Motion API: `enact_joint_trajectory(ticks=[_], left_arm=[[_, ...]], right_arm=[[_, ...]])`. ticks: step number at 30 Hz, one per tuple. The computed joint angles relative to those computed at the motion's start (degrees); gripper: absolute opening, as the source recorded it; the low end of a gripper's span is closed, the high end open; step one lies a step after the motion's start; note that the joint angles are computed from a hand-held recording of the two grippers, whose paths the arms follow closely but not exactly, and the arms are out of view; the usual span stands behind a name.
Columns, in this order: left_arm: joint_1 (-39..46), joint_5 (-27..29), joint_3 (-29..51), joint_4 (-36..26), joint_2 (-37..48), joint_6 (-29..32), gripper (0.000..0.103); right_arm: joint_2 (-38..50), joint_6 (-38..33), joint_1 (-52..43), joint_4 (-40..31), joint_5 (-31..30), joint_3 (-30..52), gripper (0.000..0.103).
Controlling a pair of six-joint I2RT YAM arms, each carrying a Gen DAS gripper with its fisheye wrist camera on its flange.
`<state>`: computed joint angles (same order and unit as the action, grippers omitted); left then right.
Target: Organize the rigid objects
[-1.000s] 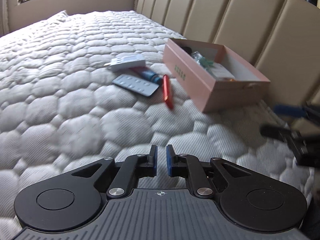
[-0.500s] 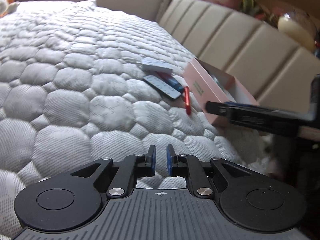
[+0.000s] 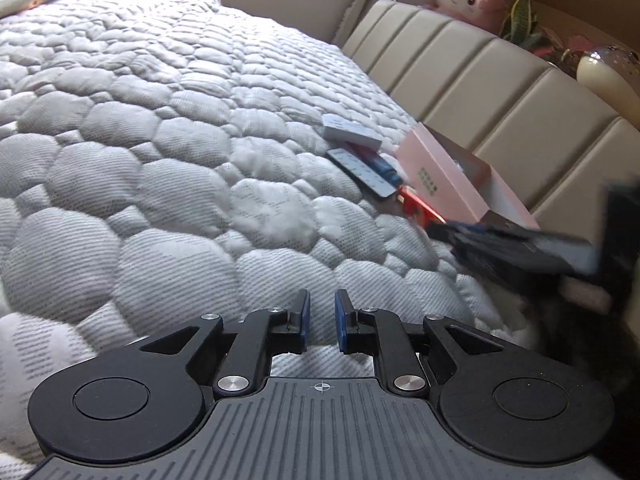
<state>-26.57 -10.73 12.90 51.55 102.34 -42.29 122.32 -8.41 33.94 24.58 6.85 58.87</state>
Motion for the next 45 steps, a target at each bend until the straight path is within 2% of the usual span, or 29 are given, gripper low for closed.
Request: enact_joint_trajectory(ticks=[5, 8, 10, 11, 12, 13, 15, 16, 19, 24, 28, 32, 37, 40, 45], left_arm=[[-1.24, 0.26, 4.94, -4.39, 0.59, 0.64, 0.014], [-2.21, -0.32, 8.91, -8.66, 1.5, 0.79, 0.014], [-2.51, -1.05, 12.19, -12.71, 1.91, 1.29, 0.014], [-2.51, -1.5, 13.93, -14.46, 2.22, 1.63, 0.014], [-2.17, -1.81, 15.73, -16.01, 2.61, 2.0, 0.014], [-1.69, -1.85, 17.58, -17.62, 2.93, 2.28, 0.015], [0.13, -0.53, 21.21, -20.05, 3.78, 2.4, 0.015], [1.11, 0.24, 22.87, -20.72, 4.39, 1.95, 0.015], [4.34, 2.31, 28.96, -23.89, 7.17, -0.58, 0.015], [7.96, 3.67, 41.5, -33.38, 13.79, -5.93, 0.015], [8.87, 3.58, 47.75, -34.75, 18.22, -10.02, 0.015], [8.35, 1.66, 56.2, -41.35, 22.89, -7.79, 0.015], [6.12, -4.02, 62.77, -47.67, 25.82, -1.96, 0.015], [4.31, -7.9, 65.14, -51.8, 26.4, 1.73, 0.015], [3.04, -11.54, 65.9, -54.97, 26.44, 4.61, 0.018]], right_arm=[[-11.65, -3.25, -4.79, 2.25, -8.57, -14.57, 0.01], [-16.14, -6.53, -9.29, -2.06, -18.58, -18.56, 0.01], [-17.81, -8.35, -10.48, -1.68, -21.47, -20.81, 0.013], [-18.39, -9.3, -10.55, -0.14, -21.6, -21.98, 0.016], [-18.55, -9.79, -10.66, 1.35, -21.72, -22.64, 0.026], [-18.48, -9.65, -10.95, 2.08, -22.24, -22.66, 0.041], [-18.03, -8.25, -11.49, 4.23, -23.38, -22.99, 0.055], [-17.53, -7.89, -11.7, 5.8, -23.58, -23.28, 0.058], [-16.01, -8.46, -12.23, 10.55, -23.37, -25.1, 0.059], [-12.19, -8.8, -14.74, 16.65, -23.8, -26.99, 0.061], [-9.87, -6.91, -17.65, 16.87, -26.87, -26.2, 0.062], [-7.77, -6.07, -18.79, 17.11, -28.6, -25.6, 0.063], [-7.15, -6.02, -19.16, 17.8, -29.9, -25.69, 0.065], [-6.74, -5.72, -19.37, 17.57, -30.5, -25.32, 0.066], [-6.48, -5.36, -19.6, 17.21, -30.92, -24.99, 0.067]])
